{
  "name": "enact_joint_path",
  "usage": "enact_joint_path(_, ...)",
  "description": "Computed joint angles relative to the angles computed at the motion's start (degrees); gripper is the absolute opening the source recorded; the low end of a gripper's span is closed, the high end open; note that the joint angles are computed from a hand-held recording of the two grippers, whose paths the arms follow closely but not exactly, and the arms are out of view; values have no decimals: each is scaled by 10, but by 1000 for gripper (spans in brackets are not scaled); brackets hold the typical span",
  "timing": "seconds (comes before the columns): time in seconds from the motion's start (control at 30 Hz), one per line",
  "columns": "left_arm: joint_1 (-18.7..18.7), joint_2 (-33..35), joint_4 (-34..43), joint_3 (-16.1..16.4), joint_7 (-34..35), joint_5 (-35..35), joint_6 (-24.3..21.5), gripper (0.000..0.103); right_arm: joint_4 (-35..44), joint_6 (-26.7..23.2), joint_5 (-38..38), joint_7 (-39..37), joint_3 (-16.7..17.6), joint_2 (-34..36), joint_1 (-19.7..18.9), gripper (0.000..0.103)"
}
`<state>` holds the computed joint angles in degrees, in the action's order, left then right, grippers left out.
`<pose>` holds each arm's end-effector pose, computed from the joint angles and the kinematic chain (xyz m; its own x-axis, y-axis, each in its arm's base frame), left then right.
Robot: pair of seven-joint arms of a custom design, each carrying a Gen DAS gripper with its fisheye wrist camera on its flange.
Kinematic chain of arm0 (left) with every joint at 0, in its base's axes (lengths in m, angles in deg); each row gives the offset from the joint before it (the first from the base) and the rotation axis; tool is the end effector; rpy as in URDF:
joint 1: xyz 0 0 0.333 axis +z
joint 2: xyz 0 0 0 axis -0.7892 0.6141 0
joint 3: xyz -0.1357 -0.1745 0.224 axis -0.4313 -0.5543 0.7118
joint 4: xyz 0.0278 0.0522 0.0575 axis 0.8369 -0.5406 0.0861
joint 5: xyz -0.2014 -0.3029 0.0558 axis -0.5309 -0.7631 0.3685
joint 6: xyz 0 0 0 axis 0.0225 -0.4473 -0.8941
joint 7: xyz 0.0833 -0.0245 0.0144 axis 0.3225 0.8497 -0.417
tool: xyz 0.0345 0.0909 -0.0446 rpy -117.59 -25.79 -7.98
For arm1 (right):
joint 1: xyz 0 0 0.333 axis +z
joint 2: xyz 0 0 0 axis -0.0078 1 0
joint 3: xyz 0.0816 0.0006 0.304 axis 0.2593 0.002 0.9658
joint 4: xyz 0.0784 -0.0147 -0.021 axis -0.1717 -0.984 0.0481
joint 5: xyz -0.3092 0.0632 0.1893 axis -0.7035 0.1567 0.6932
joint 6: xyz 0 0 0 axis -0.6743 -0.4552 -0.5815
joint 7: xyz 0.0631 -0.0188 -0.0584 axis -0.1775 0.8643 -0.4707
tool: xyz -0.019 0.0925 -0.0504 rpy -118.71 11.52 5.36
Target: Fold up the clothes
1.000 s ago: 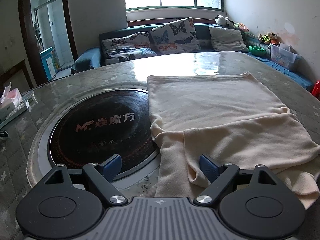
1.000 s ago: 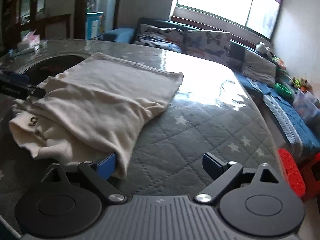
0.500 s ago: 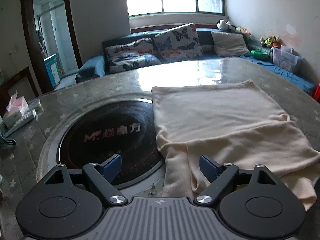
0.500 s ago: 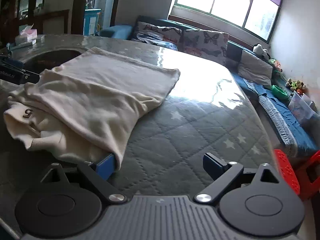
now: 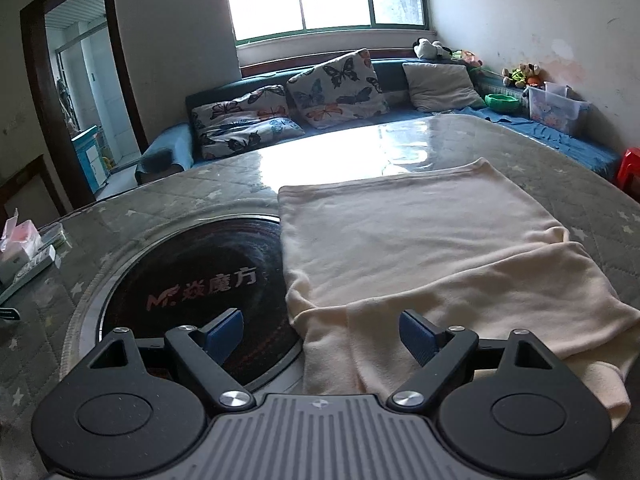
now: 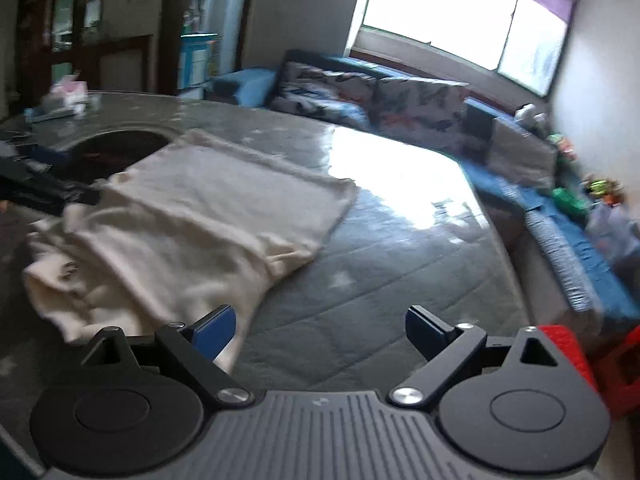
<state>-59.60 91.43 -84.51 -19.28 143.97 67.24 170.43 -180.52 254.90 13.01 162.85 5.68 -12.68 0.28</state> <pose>0.7672 -0.1891 0.4629 -0.5647 -0.8148 -0.1309 -0.4459 0.4347 -0.7824 0.5732 0.0035 0.4982 -0.1009 -0.9779 0.1831 -0.6598 -0.0720 -0.7479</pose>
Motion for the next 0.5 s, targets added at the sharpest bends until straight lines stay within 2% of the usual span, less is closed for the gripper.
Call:
enact_joint_path(0.07, -2, 1, 0, 0, -1, 1, 1, 88, 22, -1, -15, 23, -2, 18, 2, 94)
enact_joint_path(0.27, -19, 18, 23, 24, -24, 23, 0, 88, 102, 7, 22, -2, -11, 99, 17, 94)
enact_joint_path(0.37, -26, 33, 41, 41, -41, 43, 3, 88, 131, -17, 31, -18, -22, 129, 32, 94)
enact_joint_path(0.4, -25, 37, 45, 43, -44, 48, 4, 89, 137, -29, 35, -23, -25, 134, 36, 94)
enact_joint_path(0.5, -12, 26, 28, 31, -37, 45, 10, 88, 125, -22, 49, -31, -29, 128, 37, 94)
